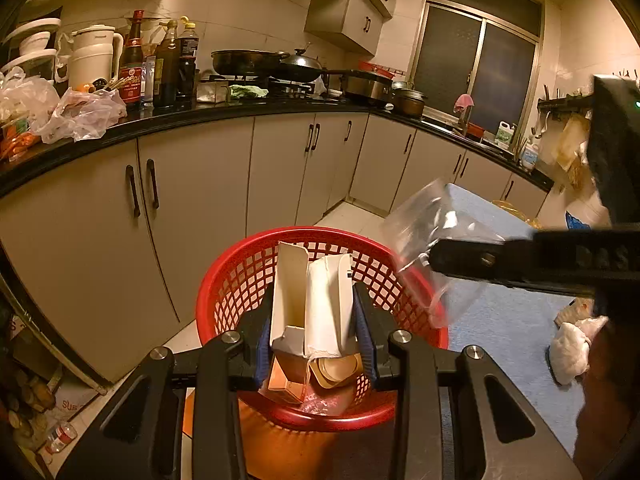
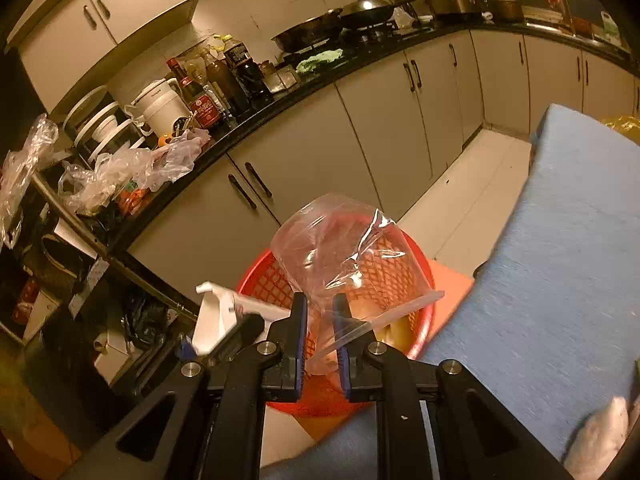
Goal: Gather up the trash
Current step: 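Open the left tool releasing the carton while the right tool releases the bag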
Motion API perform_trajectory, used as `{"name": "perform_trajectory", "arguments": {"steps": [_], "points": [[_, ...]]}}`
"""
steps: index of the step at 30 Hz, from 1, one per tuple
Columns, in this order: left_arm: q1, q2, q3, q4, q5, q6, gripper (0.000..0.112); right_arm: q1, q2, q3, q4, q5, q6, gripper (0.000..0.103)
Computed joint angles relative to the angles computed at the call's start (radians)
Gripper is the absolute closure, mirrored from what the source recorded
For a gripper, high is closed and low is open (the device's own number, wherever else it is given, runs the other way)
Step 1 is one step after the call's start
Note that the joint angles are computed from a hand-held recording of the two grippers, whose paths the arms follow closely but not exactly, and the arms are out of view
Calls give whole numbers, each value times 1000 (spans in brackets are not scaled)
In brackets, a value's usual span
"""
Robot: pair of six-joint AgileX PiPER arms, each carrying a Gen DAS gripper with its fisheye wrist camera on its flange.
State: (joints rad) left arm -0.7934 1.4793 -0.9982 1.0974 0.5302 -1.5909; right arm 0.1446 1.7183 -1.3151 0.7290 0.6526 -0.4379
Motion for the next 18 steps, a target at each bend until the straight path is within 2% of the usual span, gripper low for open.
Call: {"name": "perform_trajectory", "arguments": {"steps": [1,2,3,4,6,12,18], "points": [[2,0,0,-1,-1,0,77,-1,16,-19,3,16,12,60],[2,0,-1,-5,-3,4,76,-3,23,-28,7,21,23,51],[3,-1,-1,-10,-6,11,75,-6,20,-22,18,16,23,38],[0,-1,-2,-13,-4,15,73,-10,15,-13,36,9,7,33],[-3,-4,1,-5,1,3,53,-16,-4,9,47,-1,-10,33],[-16,-14,7,22,11,-29,52,-78,-86,97,137,-5,-86,33],[-79,-17,-11,49,102,-42,44,-135,-194,196,179,-12,-156,32]]}}
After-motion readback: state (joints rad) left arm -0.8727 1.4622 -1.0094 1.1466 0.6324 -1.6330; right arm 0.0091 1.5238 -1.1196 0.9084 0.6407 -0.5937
